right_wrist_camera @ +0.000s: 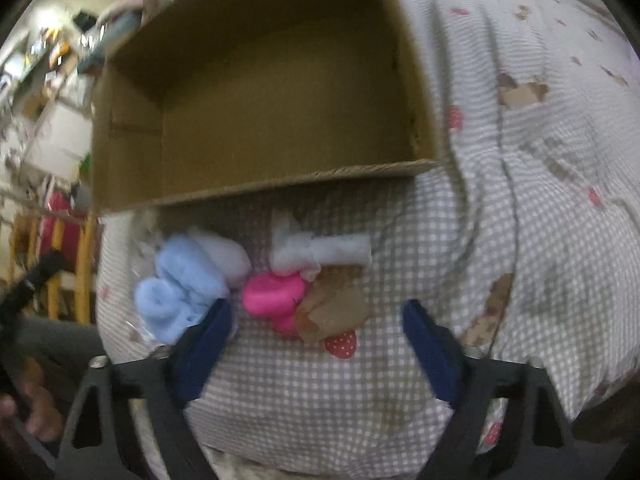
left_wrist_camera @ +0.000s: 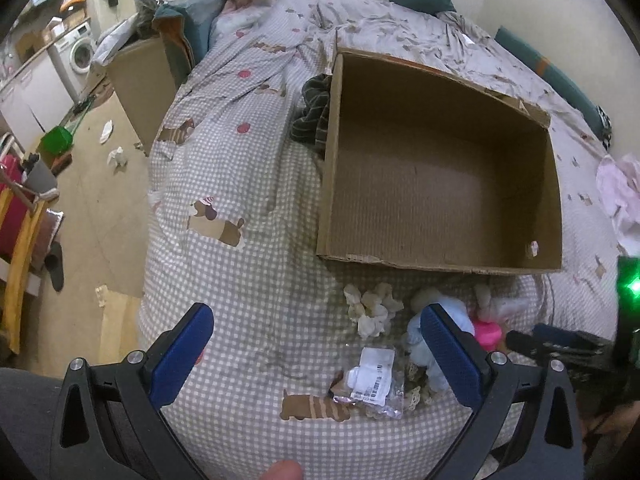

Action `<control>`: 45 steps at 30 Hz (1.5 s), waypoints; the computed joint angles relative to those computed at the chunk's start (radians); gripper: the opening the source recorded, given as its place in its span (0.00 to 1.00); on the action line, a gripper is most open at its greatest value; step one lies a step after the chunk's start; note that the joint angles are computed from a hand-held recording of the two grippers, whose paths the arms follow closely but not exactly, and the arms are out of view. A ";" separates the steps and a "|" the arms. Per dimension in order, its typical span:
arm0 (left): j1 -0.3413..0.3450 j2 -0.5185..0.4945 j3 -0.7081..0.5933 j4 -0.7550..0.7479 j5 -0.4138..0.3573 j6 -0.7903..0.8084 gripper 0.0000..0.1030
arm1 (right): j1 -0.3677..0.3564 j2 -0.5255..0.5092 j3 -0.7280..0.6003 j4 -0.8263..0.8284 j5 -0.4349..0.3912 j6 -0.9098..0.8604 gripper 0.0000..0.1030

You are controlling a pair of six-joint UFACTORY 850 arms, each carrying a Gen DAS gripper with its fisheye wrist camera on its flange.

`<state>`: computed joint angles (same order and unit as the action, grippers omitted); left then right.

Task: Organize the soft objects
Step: 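Grasp the clear labelled plastic bag with the left gripper while the right gripper grasps the beige paper scrap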

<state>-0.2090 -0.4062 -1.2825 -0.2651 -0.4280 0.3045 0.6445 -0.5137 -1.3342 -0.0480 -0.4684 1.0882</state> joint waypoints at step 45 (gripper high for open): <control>-0.005 -0.204 -0.124 -0.073 -0.364 0.044 0.21 | 0.069 0.162 0.168 -0.660 0.221 0.688 0.06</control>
<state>-0.2140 -0.6099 -1.4061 -0.3379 -0.7916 0.3487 0.7140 -0.3518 -1.1657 -0.7082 -0.2470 1.7763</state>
